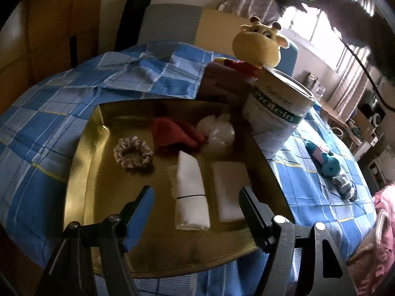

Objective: Organize soft objects
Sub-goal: 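Carry the hair bundle into the gold tray and open the right tool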

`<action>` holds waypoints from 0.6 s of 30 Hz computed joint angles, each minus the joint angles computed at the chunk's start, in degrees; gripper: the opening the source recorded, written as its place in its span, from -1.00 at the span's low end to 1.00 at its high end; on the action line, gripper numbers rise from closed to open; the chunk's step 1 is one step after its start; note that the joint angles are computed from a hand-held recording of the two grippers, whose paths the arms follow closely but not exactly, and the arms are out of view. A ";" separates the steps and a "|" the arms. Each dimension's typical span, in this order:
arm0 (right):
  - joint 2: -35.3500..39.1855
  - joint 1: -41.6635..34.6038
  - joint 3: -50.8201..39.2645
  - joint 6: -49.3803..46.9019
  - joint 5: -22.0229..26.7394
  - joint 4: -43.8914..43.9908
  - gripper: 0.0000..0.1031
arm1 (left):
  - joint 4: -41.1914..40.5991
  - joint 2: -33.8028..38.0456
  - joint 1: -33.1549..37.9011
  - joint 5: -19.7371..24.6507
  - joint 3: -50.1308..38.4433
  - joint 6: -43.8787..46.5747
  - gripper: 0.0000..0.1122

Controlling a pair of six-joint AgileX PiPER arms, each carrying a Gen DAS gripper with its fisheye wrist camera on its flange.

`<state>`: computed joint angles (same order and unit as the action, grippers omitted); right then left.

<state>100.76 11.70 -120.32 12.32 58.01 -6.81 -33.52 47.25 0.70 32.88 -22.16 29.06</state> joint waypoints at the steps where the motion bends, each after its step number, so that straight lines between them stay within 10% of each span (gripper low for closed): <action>1: 1.06 2.54 -1.90 -1.44 0.30 0.51 -0.78 | -0.74 0.00 1.34 0.56 0.03 1.25 0.28; 6: 0.84 13.01 1.90 -9.54 -1.62 5.77 -0.78 | -4.74 -0.79 10.33 4.53 0.36 9.10 0.28; 18: -9.18 25.46 50.55 -19.21 -16.92 23.74 -0.78 | -14.59 1.73 45.62 16.82 -1.68 32.08 0.28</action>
<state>91.58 37.16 -69.78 -6.89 41.09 16.93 -48.12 48.98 46.32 49.70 -23.84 61.13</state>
